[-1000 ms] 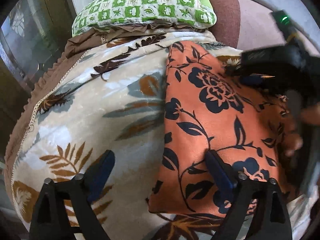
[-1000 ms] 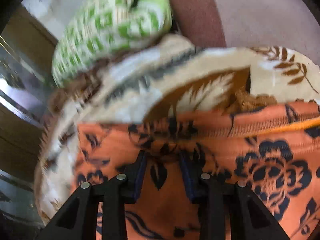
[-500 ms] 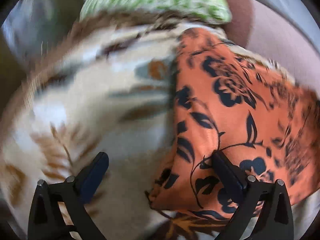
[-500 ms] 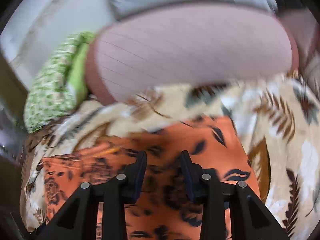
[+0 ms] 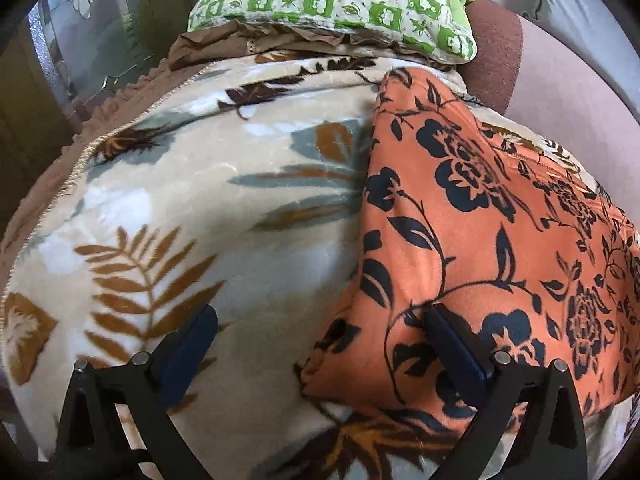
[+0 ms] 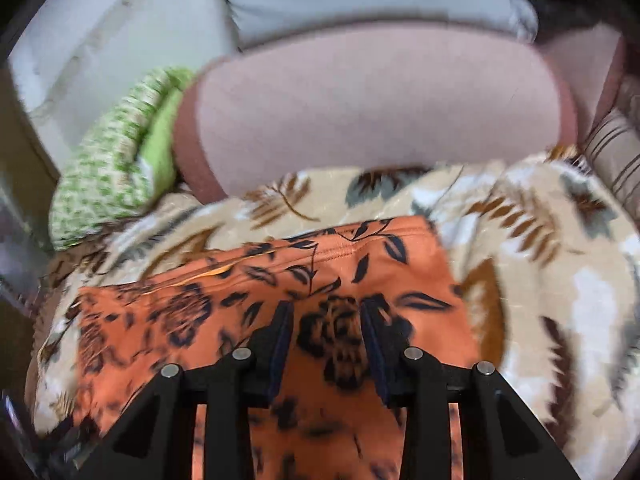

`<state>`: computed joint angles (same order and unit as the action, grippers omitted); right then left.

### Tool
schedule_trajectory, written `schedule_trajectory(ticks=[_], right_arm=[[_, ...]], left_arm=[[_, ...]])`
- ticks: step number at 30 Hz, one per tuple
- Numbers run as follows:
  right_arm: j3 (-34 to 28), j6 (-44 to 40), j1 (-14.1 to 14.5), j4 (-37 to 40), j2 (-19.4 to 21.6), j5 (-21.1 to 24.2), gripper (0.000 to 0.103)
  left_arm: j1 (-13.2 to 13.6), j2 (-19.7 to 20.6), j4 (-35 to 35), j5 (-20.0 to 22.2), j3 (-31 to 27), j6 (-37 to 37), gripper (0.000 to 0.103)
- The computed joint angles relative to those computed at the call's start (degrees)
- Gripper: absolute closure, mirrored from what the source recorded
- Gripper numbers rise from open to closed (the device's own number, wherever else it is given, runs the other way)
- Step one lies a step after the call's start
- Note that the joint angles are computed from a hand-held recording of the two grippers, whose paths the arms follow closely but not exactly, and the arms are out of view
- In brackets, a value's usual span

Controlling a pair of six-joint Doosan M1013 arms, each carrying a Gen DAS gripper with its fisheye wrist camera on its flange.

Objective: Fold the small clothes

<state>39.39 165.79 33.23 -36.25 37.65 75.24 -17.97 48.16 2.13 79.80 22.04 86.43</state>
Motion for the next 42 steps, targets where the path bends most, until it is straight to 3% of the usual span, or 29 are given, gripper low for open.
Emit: schedule_trajectory(ticks=[2,4,5,6,9,10,13,18,24,29,34,35,37,38,42], right_arm=[[2.56,1.42,1.77,-1.46,-2.01,-0.99,0.064],[7.81,7.25,3.91,-4.27,-5.09,-3.59,0.061],[10.01,10.42,4.68,-5.35,-6.3,-4.86,0.039],[13.15,15.54,5.67,-7.26,-7.92,-6.42,0.024],[22.78,32.77,7.71,-12.85,-12.36,-13.49,0.023],[25.17,36.87,7.81,-13.45,-13.39,-15.83,0.023],[31.81,48.25,6.77,-13.69,-16.01,-24.99,0.023],[37.08,58.82,5.15,-14.0,-17.34,-33.66,0.023],[38.71,65.19,2.83,-15.05,-16.24,-38.12,0.023],[39.08,72.16,2.14,-20.42,-15.22,-36.43,0.023],[39.36,76.71,1.92,-26.06,-14.66,-36.75,0.025],[39.68,78.47,1.97,-27.75,-14.8,-36.98,0.03],[39.76,79.02,1.74,-28.68,-14.83,-38.68,0.051],[39.04,76.66,1.7,-27.48,-14.64,-38.51,0.073],[34.91,65.47,2.38,-23.7,-13.81,-33.82,0.073]], left_arm=[[-0.18,-0.19,-0.09,0.3,-0.81,2.15,0.0],[-0.58,-2.71,-0.62,-3.54,2.46,4.56,0.0],[-0.78,-4.38,-0.56,-6.62,5.19,5.01,0.0],[-1.16,-6.86,0.12,-11.53,9.4,5.19,0.0],[-1.97,-11.12,-0.54,-20.32,16.51,8.23,0.0],[-2.21,-11.6,-1.25,-21.01,17.22,9.78,0.0],[-2.88,-11.69,-3.38,-20.08,17.22,13.23,0.0],[-4.46,-11.25,-2.1,-19.23,17.31,14.05,0.0],[-5.35,-6.83,-1.14,-10.42,11.11,13.49,0.0],[-6.12,-2.54,2.07,-1.28,5.53,14.84,0.0],[-6.16,-2.04,1.82,0.07,4.44,14.68,0.0],[-5.94,-1.93,1.04,0.53,3.98,14.62,0.0],[-5.46,-1.44,-0.38,1.38,2.28,13.91,0.0],[-5.17,-1.24,-0.91,1.58,1.54,13.67,0.0],[-4.11,-0.99,-1.42,1.2,-0.31,12.57,0.0]])
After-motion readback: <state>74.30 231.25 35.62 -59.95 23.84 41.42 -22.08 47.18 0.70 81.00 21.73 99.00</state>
